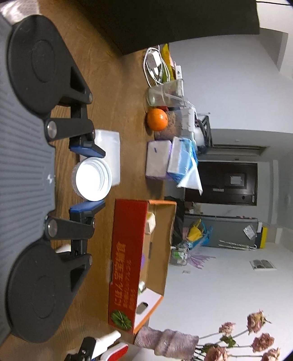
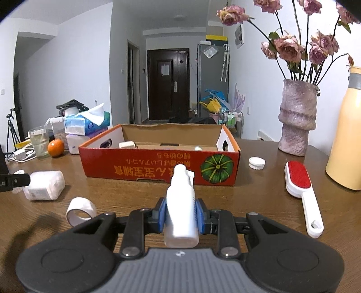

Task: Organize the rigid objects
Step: 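Carry the white screw cap and spray bottle over the cardboard box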

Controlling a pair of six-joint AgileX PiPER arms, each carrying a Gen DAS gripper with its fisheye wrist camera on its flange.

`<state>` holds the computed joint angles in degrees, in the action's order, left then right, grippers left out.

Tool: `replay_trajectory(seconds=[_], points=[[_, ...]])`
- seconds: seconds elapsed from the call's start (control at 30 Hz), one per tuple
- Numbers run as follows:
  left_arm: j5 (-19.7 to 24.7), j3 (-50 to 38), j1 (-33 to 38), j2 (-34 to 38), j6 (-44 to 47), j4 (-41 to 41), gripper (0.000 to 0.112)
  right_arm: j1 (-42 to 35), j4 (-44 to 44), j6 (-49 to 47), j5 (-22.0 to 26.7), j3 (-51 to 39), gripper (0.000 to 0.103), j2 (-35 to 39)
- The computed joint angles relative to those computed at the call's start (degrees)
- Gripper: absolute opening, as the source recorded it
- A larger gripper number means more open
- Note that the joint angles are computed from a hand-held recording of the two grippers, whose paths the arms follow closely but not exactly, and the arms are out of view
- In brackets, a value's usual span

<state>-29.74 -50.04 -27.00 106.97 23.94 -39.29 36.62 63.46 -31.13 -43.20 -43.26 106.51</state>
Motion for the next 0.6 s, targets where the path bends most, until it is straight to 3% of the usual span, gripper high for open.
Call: replay_trajectory(seconds=[0.6], points=[[1.0,-2.9,-5.0,-1.4,3.1,-1.4,0.041,1.1,0.3,-2.1,-1.9,-0.1,0.026,-2.3]])
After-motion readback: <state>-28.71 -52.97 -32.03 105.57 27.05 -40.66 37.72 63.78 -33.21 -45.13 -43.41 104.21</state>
